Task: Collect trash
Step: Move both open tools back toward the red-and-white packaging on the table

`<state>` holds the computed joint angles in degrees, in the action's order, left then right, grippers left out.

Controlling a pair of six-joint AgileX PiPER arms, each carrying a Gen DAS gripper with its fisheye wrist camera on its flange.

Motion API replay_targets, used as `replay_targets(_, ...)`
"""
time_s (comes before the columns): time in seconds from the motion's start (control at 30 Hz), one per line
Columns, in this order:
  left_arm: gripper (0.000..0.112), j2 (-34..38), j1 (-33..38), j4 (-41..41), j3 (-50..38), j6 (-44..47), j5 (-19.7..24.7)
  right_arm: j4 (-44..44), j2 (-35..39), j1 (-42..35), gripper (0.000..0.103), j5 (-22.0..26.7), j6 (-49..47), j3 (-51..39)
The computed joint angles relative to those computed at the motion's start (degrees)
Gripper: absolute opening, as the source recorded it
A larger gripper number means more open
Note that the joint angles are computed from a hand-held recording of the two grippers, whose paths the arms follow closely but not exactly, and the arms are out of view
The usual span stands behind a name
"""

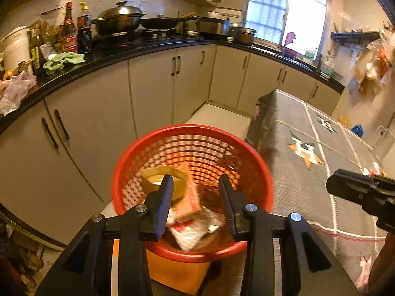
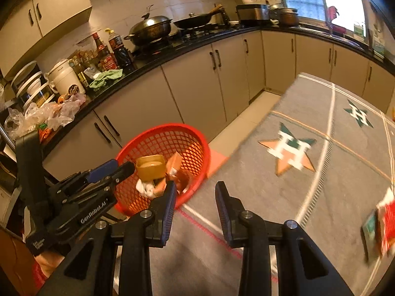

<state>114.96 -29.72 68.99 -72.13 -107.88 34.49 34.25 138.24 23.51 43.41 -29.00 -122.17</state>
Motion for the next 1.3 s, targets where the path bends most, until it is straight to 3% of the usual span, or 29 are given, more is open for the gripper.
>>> replay_targets(0.2, 0.037, 3.9, -3.6, -5.1, -7.4, 6.9, 1.7, 6.2, -7.1, -4.7, 0.035, -4.8, -8.0, 13.3)
replay_targets(0.5, 0.038, 9.6, -8.5, -12.9, -19.1, 19.0, 4.5, 9.6, -11.3, -15.3, 0.035, -7.9, -14.1, 21.2)
replay_targets(0.73, 0.04, 14.7, -11.5, -18.9, -29.3, 28.6, 7.3, -0.4, -5.2, -23.2, 0.035, -6.0, -5.2, 10.1)
replay_targets(0.9, 0.041, 17.6, -13.0, -22.0, -34.6, 33.8, 8.8, -5.2, 3.7, -25.9, 0.035, 1.9, -0.4, -4.3)
replay_targets(1.17, 0.042, 21.7, -13.5, -26.6, -41.6, 40.2, 10.6, -6.6, 7.3, -25.8, 0.036, 2.4, -1.0, -7.4)
replay_targets(1.3, 0.042, 23.4, -13.3, -28.5, -44.3, 42.1, 11.3, -4.0, 4.7, -25.6, 0.03, 0.9, -6.3, -2.3)
